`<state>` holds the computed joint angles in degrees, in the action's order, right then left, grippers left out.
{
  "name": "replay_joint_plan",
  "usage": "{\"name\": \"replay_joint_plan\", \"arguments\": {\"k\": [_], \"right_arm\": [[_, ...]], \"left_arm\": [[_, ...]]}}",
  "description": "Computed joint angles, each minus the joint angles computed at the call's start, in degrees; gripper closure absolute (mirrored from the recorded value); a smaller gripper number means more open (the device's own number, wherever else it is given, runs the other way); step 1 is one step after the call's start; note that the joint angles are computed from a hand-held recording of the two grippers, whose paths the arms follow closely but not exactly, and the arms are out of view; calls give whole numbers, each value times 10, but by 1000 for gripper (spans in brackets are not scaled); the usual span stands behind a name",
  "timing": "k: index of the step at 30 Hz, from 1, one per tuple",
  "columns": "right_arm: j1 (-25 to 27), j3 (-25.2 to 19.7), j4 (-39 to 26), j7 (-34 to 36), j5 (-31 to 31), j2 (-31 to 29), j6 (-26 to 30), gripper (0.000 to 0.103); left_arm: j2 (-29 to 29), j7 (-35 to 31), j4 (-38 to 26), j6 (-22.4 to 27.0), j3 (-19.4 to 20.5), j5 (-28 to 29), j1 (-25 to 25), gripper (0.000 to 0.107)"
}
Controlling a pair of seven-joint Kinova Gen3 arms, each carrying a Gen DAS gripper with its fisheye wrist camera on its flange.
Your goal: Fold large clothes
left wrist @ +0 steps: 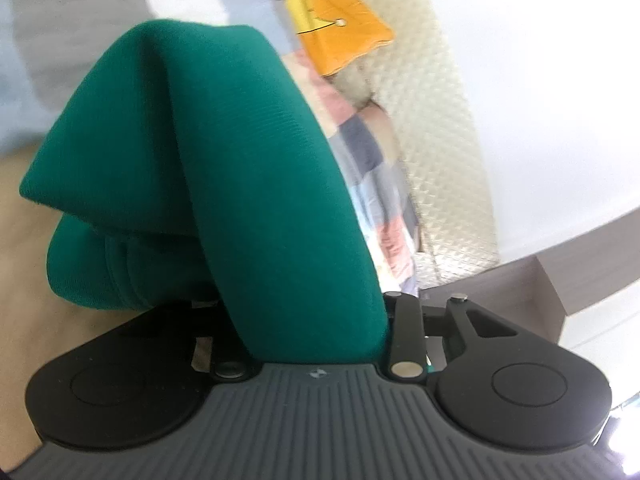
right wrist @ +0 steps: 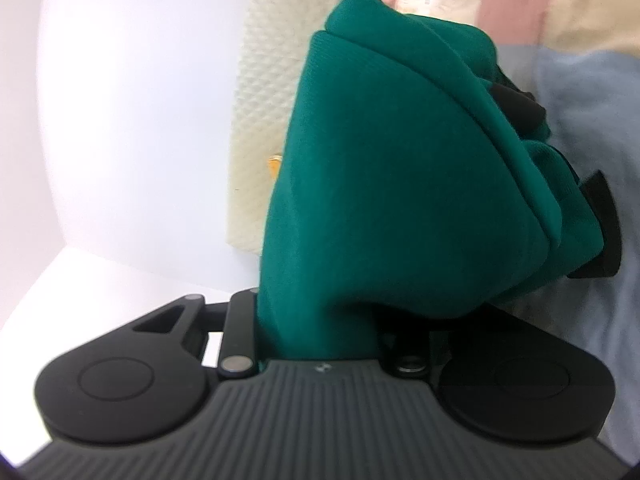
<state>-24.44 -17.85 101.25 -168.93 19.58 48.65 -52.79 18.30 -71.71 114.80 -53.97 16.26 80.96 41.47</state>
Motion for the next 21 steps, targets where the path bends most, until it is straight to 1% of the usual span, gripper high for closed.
{"name": "replay_joint_plan", "arguments": {"k": [2, 6, 8, 11, 13, 16, 21], "right_arm": [[1, 1, 4, 7, 6, -2, -18, 66], [5, 5, 4, 13, 25, -12, -36, 66], [9, 7, 2, 11, 35, -21, -37, 66], [16, 14, -7, 12, 51, -39, -31, 66], [21, 17, -11, 12, 55, -47, -33, 66], [30, 22, -22, 8, 58, -58, -30, 66], [50, 32, -53, -5, 64, -58, -28, 66]], "left_arm": [[-3, -11, 0, -12, -1, -8, 5, 67], [-11, -34, -3, -33, -1, -25, 11, 67], [-17, -50, -8, -30, -2, -34, 7, 67], [-22, -91, -29, -15, -4, -45, -3, 67], [-29, -113, -39, 1, -5, -49, -13, 67], [-32, -154, -68, 45, -10, -56, -36, 67], [-8, -237, -152, 131, -22, -56, -78, 67]]}}
